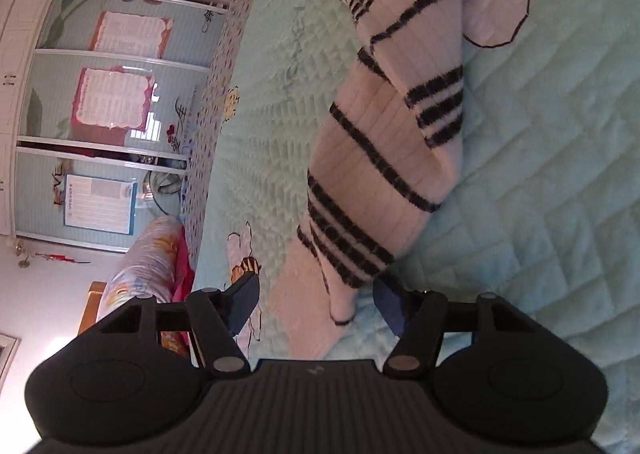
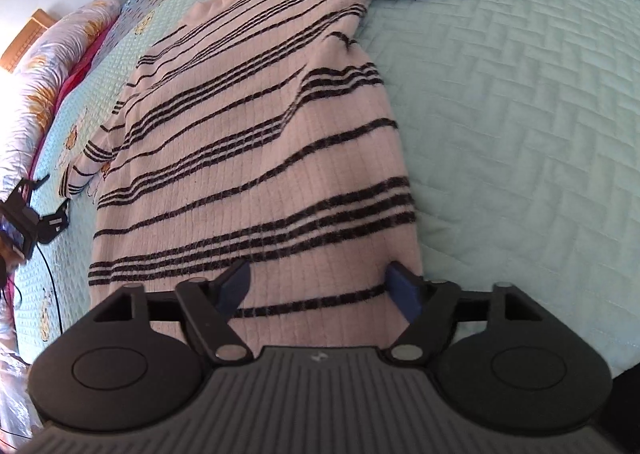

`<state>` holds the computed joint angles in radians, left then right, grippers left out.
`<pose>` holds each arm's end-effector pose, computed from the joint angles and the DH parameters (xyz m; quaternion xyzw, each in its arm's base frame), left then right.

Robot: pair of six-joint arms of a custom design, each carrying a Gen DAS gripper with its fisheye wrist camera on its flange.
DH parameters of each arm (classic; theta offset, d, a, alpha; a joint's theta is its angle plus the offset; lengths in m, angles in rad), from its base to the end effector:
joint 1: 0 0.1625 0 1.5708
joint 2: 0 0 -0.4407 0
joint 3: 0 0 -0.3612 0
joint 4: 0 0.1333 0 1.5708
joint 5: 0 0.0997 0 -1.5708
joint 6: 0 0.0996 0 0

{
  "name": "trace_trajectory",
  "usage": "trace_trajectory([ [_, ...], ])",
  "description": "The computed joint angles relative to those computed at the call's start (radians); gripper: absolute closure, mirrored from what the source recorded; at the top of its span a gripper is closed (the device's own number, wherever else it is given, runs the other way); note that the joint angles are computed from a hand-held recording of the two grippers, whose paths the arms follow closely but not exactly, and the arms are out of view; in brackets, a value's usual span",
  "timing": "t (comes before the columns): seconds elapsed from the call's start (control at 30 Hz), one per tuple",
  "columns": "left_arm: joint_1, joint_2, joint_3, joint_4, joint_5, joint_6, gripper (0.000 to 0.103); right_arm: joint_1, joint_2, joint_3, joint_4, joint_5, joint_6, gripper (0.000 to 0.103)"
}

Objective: Fold clothes

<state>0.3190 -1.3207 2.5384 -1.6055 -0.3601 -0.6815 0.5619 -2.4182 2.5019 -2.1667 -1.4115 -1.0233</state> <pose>-0.1561 -0.2901 0.1450 0.4965 0.5658 -0.1283 0.6457 -0.0599 -0.2139 0.3872 0.0271 -0.9641 0.1984 0.1741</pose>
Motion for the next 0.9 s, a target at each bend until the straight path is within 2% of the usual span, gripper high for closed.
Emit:
trace_trajectory([
  [0.07, 0.059, -0.014, -0.051, -0.032, -0.040, -0.069, 0.045, 0.034, 0.006, 0.009, -0.030, -0.028, 0.017, 0.023],
  [0.1, 0.076, -0.031, -0.073, -0.043, -0.077, -0.123, 0.057, 0.034, 0.005, 0.009, -0.030, -0.028, 0.019, 0.023],
  [0.13, 0.090, -0.051, -0.094, -0.056, -0.116, -0.180, 0.074, 0.034, 0.003, 0.008, -0.029, -0.027, 0.021, 0.023],
  [0.17, 0.080, -0.068, -0.096, -0.049, -0.146, -0.259, 0.081, 0.019, -0.002, 0.006, -0.017, -0.015, 0.013, 0.023],
  [0.27, 0.017, -0.129, -0.077, -0.039, -0.223, -0.494, 0.089, -0.016, -0.021, 0.005, 0.012, 0.013, -0.014, 0.023],
  [0.33, -0.053, -0.192, -0.053, -0.028, -0.265, -0.659, 0.103, -0.030, -0.031, 0.003, 0.029, 0.024, -0.035, 0.023],
  [0.43, -0.201, -0.212, -0.040, 0.082, -0.286, -0.902, 0.103, -0.059, -0.043, -0.011, 0.074, 0.049, -0.057, 0.023],
  [0.47, -0.219, -0.168, -0.061, 0.164, -0.278, -0.935, 0.103, -0.079, -0.051, -0.017, 0.099, 0.064, -0.069, 0.024],
  [0.53, -0.223, -0.035, -0.134, 0.364, -0.259, -0.952, 0.098, -0.119, -0.064, -0.025, 0.138, 0.093, -0.103, 0.023],
  [0.57, -0.212, 0.022, -0.160, 0.432, -0.259, -0.921, 0.095, -0.135, -0.069, -0.027, 0.152, 0.104, -0.120, 0.023],
  [0.6, -0.195, 0.062, -0.172, 0.459, -0.259, -0.848, 0.079, -0.141, -0.072, -0.026, 0.157, 0.109, -0.129, 0.023],
  [0.63, -0.180, 0.083, -0.171, 0.452, -0.251, -0.763, 0.059, -0.148, -0.076, -0.027, 0.164, 0.114, -0.137, 0.023],
  [0.67, -0.166, 0.097, -0.163, 0.429, -0.237, -0.690, 0.052, -0.155, -0.079, -0.028, 0.171, 0.119, -0.145, 0.023],
  [0.73, -0.132, 0.120, -0.140, 0.350, -0.201, -0.551, 0.049, -0.169, -0.086, -0.031, 0.186, 0.129, -0.160, 0.023],
  [0.83, -0.080, 0.110, -0.096, 0.137, -0.181, -0.325, 0.049, -0.166, -0.069, -0.042, 0.190, 0.128, -0.141, 0.024],
  [0.9, -0.047, 0.124, -0.071, 0.078, -0.117, -0.242, 0.049, -0.132, -0.049, -0.037, 0.152, 0.106, -0.100, 0.024],
])
